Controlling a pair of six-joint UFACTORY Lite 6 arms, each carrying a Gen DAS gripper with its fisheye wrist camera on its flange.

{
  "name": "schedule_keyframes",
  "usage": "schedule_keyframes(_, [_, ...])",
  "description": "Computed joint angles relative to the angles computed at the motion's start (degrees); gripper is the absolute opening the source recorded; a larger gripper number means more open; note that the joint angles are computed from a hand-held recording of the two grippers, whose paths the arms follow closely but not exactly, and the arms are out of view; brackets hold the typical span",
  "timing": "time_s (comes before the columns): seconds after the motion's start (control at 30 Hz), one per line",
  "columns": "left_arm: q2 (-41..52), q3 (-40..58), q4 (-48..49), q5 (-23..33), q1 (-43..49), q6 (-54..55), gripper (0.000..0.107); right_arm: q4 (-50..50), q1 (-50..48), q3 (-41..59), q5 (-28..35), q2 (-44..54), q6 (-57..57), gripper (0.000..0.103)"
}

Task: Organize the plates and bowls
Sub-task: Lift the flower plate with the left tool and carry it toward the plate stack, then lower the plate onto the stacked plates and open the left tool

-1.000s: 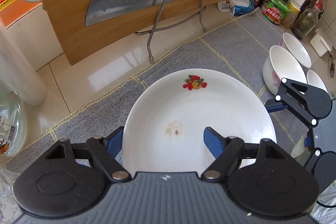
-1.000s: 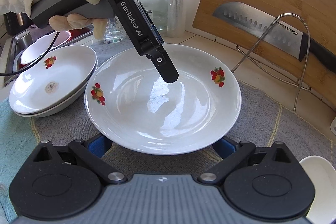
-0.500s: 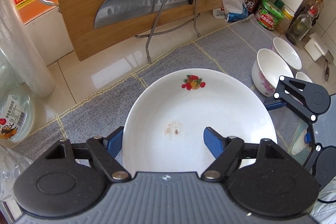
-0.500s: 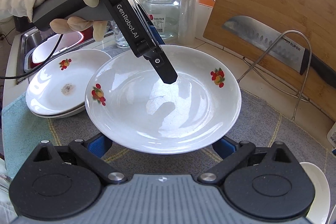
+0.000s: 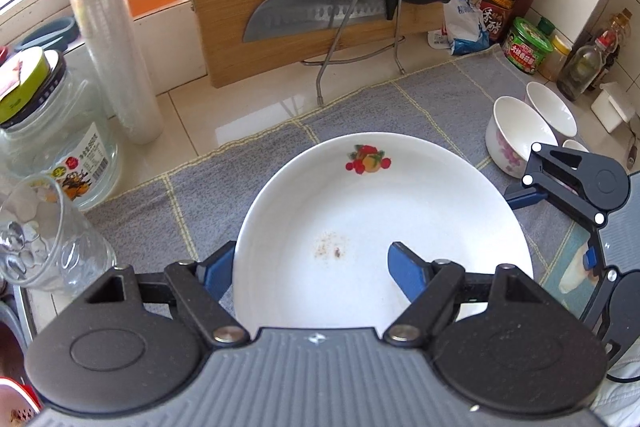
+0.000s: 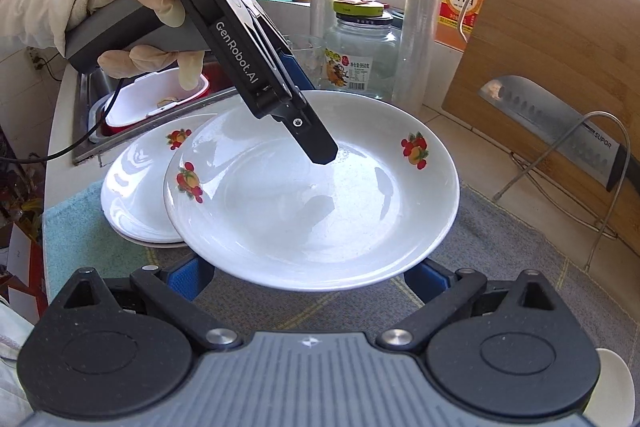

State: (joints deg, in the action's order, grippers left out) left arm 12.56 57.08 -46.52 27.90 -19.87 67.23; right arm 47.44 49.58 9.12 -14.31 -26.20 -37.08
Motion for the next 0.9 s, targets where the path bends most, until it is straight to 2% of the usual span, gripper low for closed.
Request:
schedule_keyframes(0.47, [-10.49,-12.68,-4.82,0.75,9.67,7.24,0.079,-3.68,8.62,7.79,-2.64,11.67,6.40,0.102])
schedule_keyframes(0.9, [-11.10,-18.50,-11.21,1.49,16.49,16.78,0.079,-5.37,10.85,13.32,-1.40,18.87,7.95,0.102])
